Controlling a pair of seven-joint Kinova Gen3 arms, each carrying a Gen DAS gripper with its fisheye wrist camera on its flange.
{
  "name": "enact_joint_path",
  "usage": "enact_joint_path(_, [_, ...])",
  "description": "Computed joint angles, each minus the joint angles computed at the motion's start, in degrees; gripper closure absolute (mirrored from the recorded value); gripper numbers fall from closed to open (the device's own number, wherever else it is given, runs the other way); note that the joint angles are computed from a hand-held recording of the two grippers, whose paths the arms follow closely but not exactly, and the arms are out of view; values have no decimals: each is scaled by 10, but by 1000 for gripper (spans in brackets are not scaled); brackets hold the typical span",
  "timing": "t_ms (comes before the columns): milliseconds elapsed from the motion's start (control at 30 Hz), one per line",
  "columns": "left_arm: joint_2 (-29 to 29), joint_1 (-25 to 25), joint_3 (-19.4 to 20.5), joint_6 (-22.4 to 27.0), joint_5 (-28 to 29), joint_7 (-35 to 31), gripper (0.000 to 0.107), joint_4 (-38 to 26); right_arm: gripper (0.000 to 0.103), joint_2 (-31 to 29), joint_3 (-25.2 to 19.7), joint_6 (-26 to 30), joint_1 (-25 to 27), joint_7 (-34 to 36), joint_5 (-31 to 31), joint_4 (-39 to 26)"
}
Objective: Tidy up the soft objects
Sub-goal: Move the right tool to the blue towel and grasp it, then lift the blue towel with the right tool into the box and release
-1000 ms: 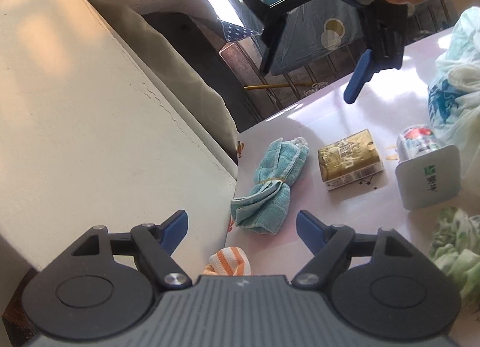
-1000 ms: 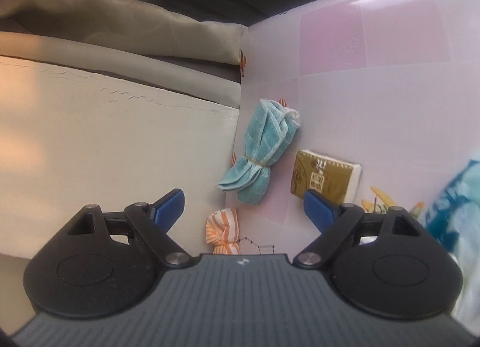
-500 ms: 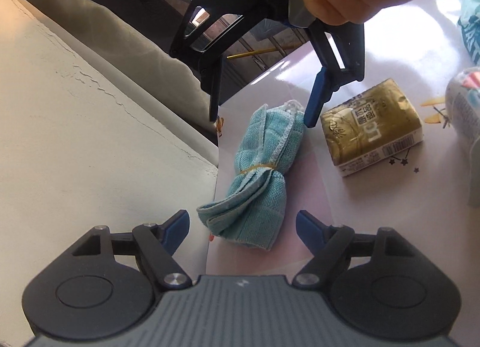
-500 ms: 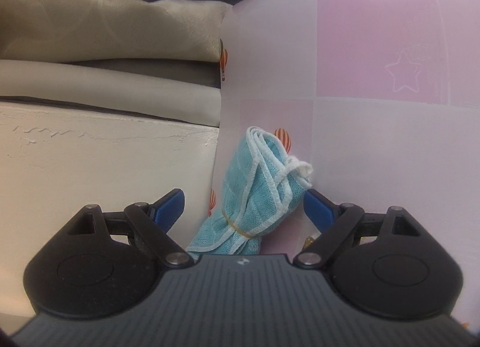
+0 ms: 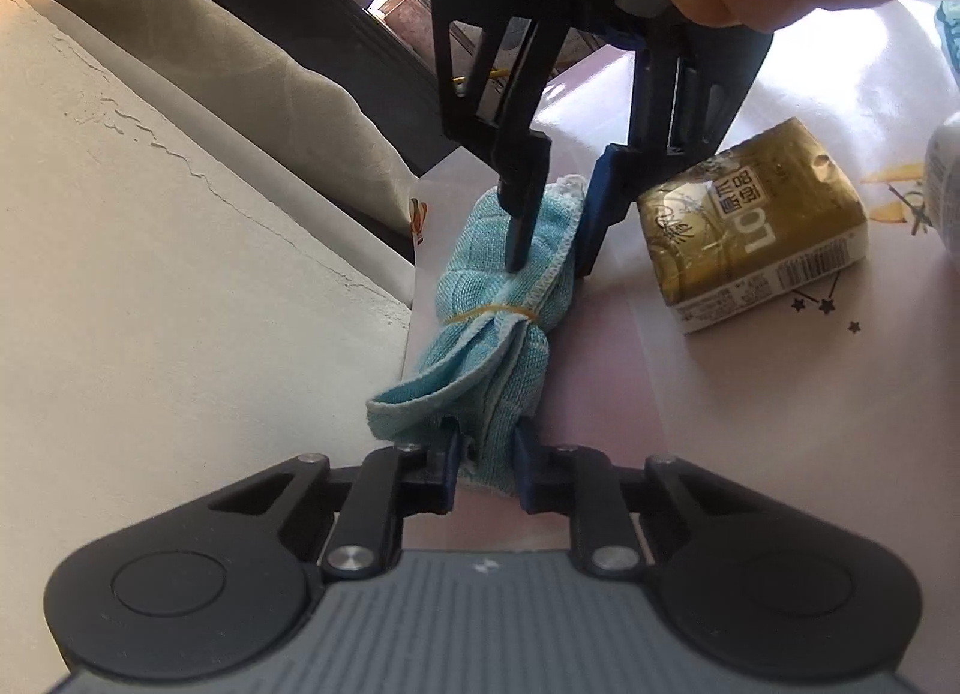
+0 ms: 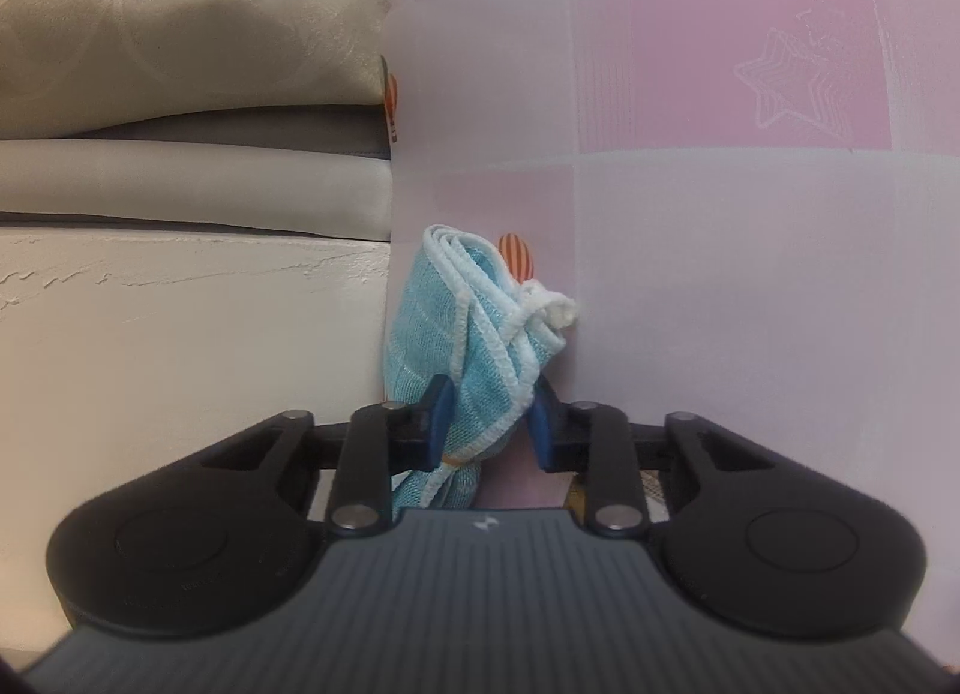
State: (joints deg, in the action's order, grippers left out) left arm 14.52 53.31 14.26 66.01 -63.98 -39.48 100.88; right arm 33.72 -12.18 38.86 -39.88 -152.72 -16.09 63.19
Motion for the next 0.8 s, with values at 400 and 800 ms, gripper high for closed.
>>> enact_joint_path(400, [-43, 24, 29, 49, -25, 34, 96, -5, 91, -36, 27, 20, -43, -28, 58, -26])
enact_joint_path(800, [-110, 78, 122, 143, -61, 53, 96, -21, 92, -161, 55, 39, -139, -155, 207, 24])
